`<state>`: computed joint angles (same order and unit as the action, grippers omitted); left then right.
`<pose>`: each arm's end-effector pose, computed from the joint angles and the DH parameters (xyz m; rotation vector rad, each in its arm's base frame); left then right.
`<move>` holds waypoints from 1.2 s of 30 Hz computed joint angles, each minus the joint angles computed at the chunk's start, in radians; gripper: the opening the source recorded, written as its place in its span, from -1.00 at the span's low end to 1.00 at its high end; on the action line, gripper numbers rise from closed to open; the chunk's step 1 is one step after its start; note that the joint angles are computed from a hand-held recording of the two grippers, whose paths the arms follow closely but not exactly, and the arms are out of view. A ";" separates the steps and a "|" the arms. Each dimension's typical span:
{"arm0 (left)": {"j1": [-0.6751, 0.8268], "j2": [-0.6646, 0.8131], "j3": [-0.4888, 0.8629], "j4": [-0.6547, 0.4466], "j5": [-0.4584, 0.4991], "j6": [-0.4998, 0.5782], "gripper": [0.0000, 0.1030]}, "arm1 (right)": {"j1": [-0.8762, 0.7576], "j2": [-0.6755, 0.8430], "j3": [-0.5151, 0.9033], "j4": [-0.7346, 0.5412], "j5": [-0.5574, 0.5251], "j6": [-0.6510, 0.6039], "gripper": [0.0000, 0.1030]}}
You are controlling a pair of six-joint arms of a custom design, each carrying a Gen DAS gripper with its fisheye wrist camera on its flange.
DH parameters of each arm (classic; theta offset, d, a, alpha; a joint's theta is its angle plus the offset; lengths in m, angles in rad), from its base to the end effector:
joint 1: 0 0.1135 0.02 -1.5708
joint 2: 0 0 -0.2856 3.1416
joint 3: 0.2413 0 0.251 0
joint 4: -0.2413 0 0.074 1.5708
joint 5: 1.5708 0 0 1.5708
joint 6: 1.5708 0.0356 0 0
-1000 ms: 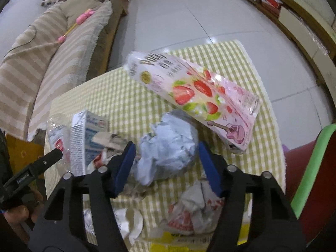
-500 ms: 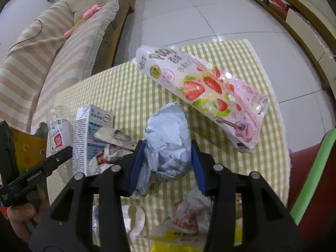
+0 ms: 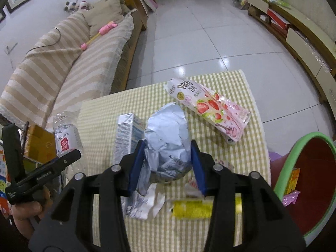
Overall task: Collect trash
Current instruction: 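Lift and carry the bottle and foil ball with both tools over the red bin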
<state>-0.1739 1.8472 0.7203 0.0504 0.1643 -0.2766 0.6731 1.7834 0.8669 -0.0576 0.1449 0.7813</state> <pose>0.3029 -0.0591 0.0979 -0.0817 2.6721 -0.3651 0.2671 0.2064 0.1454 0.1967 2.5688 0.3869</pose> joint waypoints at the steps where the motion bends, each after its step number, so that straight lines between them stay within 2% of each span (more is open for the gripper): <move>1: -0.005 -0.034 -0.019 -0.008 -0.003 0.001 0.08 | 0.013 -0.025 -0.020 -0.001 0.008 0.009 -0.18; 12: -0.097 -0.345 -0.174 -0.107 -0.030 -0.005 0.08 | 0.172 -0.270 -0.179 -0.060 0.103 0.135 -0.18; 18: -0.196 -0.438 -0.200 -0.158 -0.067 -0.046 0.08 | 0.223 -0.401 -0.261 -0.099 0.152 0.193 -0.18; 26: -0.383 -0.449 -0.155 -0.186 -0.137 -0.122 0.08 | 0.238 -0.589 -0.349 -0.188 0.211 0.242 -0.18; 36: -0.592 -0.302 -0.011 -0.176 -0.190 -0.181 0.08 | 0.112 -0.865 -0.461 -0.337 0.203 0.217 -0.18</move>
<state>-0.7657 1.5448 0.7092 -0.1253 -0.0253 -0.4574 0.7850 0.9183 0.4060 -0.3948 0.3479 0.9984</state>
